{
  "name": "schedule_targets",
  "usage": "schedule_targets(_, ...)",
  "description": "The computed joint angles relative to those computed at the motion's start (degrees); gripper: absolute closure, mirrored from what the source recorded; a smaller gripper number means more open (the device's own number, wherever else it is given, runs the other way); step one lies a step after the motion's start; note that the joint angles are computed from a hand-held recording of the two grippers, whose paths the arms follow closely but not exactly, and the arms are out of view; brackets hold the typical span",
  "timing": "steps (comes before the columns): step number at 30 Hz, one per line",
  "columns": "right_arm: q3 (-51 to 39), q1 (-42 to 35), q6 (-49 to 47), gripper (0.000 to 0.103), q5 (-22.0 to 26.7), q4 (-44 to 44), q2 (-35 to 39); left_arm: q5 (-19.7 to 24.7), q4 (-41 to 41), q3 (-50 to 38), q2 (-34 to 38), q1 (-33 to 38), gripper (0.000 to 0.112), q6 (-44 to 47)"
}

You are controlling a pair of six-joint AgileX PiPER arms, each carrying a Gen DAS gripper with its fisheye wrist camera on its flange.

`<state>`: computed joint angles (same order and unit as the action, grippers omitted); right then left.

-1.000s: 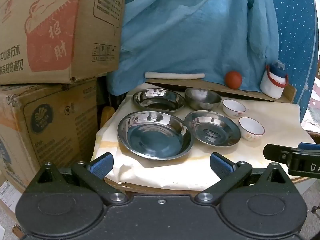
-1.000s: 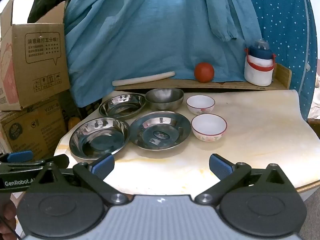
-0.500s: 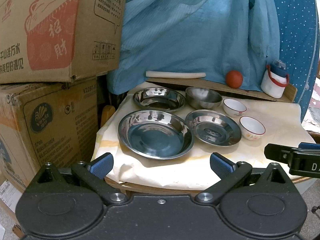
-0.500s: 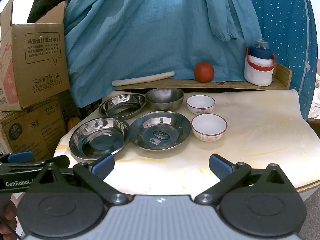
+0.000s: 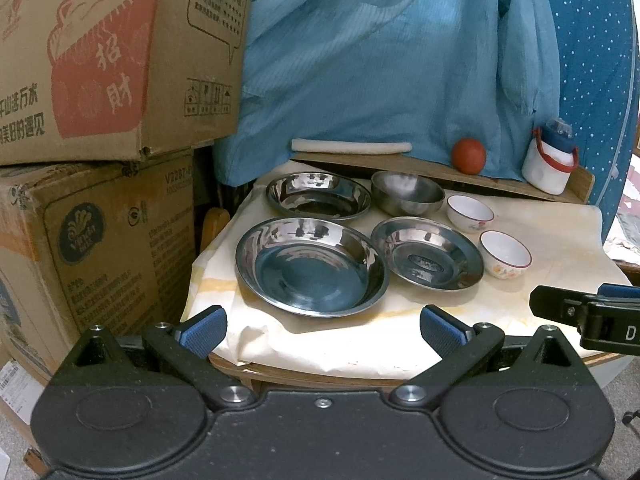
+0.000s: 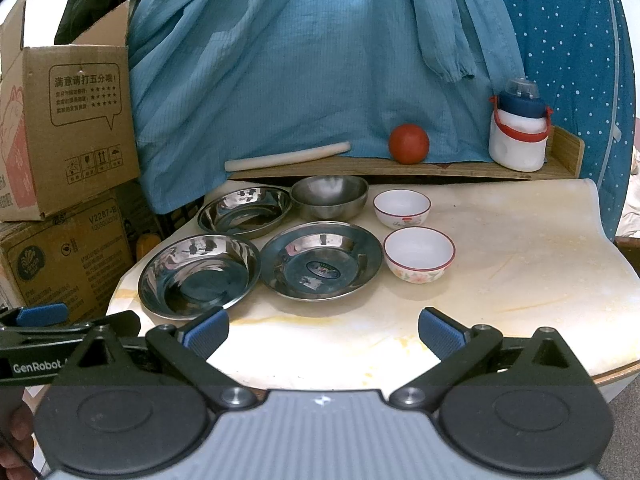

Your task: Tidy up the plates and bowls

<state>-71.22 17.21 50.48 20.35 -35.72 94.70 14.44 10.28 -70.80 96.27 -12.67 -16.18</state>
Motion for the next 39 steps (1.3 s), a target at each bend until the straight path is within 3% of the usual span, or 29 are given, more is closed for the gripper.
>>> schedule_targets(30,-0.7,0.1,-0.4,0.000,0.2,0.4,0.5,-0.8,-0.3,0.5,0.7,0.1,0.010,0.3)
schedule_targets(39,-0.8,0.1,-0.5,0.000,0.4,0.5,0.6,-0.8,-4.4,0.1,1.2,0.8,0.010,4.5)
